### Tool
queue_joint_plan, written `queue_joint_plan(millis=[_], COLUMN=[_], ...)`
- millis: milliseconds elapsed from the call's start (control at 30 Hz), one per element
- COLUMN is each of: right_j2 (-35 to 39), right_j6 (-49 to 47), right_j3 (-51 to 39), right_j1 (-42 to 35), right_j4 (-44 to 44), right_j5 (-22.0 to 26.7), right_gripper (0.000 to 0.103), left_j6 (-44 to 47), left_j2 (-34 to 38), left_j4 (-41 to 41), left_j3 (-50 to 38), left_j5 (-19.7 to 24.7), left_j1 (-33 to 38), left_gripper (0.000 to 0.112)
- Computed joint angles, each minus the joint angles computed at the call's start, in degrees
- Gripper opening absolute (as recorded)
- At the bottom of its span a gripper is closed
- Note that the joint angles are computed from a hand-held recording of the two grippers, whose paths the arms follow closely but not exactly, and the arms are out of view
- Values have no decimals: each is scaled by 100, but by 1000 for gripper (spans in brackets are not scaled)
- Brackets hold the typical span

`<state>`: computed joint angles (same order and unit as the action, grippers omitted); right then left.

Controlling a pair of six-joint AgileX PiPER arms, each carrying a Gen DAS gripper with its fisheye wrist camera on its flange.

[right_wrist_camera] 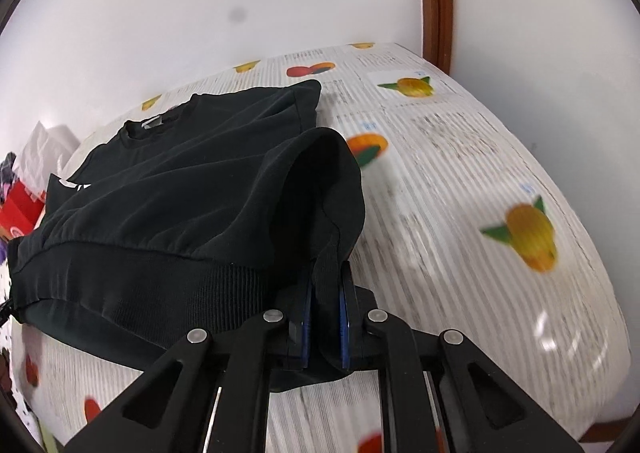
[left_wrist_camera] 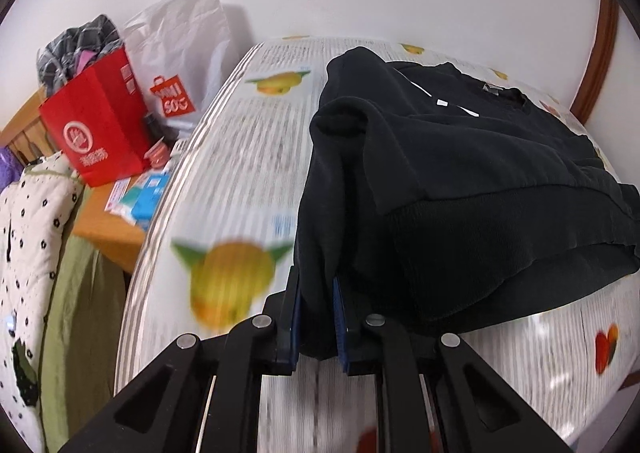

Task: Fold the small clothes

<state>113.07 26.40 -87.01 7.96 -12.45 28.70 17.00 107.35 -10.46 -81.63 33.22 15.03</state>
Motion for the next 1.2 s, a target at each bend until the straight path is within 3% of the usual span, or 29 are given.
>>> queue_joint_plan(millis=[200, 300, 567, 700, 733, 900, 1033, 1200], right_j2=[-634, -857, -1527, -1763, -1791, -1619, -1249, -894], right_j6=[681, 758, 1320, 1360, 1288, 937, 1394, 830], right_j3=[917, 1170, 1763, 1929, 1949, 1917, 1722, 1436], right_j1=[195, 237, 445, 575, 606, 712, 792, 653], right_j4=[-851, -949, -1637, -1629, -1545, -1098, -1424, -649], right_j5=[-60, -48, -71, -148, -199, -507, -501, -562], right_gripper=[12, 17, 18, 20, 23, 38, 38, 39], left_j6=[511, 680, 968, 1686, 1845, 2387, 2535, 2638], left_j2=[-577, -636, -943, -1275, -1310, -1162, -923, -513], left_j4=[-512, -726, -1191, -1879, -2013, -2680, -2911, -3104], left_j3=[887, 967, 1072, 1251, 1270, 1169, 1071, 778], left_j5=[-184, -80, 95, -18, -4, 436, 683, 1131], left_j1=[204, 302, 486, 580, 598, 654, 629, 620], left_gripper=[14, 18, 24, 48, 49, 49, 49, 48])
